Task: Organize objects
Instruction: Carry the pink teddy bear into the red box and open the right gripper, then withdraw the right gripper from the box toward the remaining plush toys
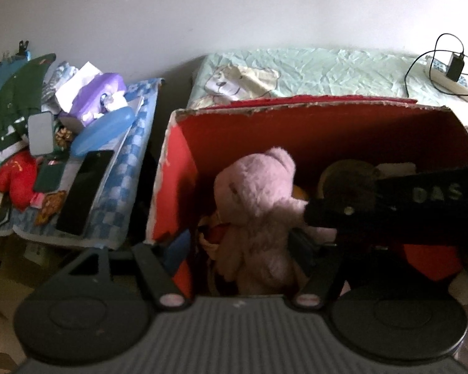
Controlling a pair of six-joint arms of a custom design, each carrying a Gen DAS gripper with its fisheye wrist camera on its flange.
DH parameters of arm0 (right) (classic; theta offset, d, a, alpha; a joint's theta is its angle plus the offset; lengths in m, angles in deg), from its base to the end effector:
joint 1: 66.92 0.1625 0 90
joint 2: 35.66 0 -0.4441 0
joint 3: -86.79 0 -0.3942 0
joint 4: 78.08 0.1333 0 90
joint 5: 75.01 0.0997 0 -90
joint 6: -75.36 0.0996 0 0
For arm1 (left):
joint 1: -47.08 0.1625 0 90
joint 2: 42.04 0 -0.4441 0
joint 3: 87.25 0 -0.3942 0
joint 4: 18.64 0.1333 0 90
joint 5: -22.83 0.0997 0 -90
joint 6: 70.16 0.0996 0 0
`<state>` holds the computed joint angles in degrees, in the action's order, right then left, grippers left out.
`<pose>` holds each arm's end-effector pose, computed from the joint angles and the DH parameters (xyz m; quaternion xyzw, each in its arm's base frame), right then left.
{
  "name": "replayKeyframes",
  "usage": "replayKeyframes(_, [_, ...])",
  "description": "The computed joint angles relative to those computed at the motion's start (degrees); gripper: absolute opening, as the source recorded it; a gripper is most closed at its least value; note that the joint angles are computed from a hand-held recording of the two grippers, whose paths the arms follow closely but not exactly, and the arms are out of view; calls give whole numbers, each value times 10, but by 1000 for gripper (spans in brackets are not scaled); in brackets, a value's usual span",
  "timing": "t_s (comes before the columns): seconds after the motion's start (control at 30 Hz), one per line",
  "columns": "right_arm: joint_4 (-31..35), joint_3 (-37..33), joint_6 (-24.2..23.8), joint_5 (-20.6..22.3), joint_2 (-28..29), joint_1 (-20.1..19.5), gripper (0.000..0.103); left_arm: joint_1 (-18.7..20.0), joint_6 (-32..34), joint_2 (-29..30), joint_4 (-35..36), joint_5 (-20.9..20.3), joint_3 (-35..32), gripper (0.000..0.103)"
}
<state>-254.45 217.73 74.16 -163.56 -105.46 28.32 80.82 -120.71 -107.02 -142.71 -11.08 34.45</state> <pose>0.1787 -0.4619 0.1865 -0.0576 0.9741 -0.2178 0.0200 -0.2748 -0.4433 0.1457 0.1353 0.8597 -0.2668 0.4140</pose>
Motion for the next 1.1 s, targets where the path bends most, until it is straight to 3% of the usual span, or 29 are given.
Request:
replayKeyframes(0.33, [-66, 29, -65, -86, -8, 23, 30, -10, -36, 20, 43, 4, -18, 77])
replayKeyframes(0.6, [-79, 46, -73, -99, -15, 21, 30, -14, -43, 32, 45, 0, -17, 83])
replayKeyframes(0.87, [-115, 62, -93, -108, -31, 23, 30, -18, -26, 38, 24, -2, -15, 81])
replayKeyframes(0.97, [-159, 73, -112, -117, -38, 25, 31, -17, 9, 33, -18, -17, -13, 72])
replayKeyframes(1.1, [-197, 81, -116, -118, -49, 19, 29, -8, 103, 20, -173, -69, 6, 65])
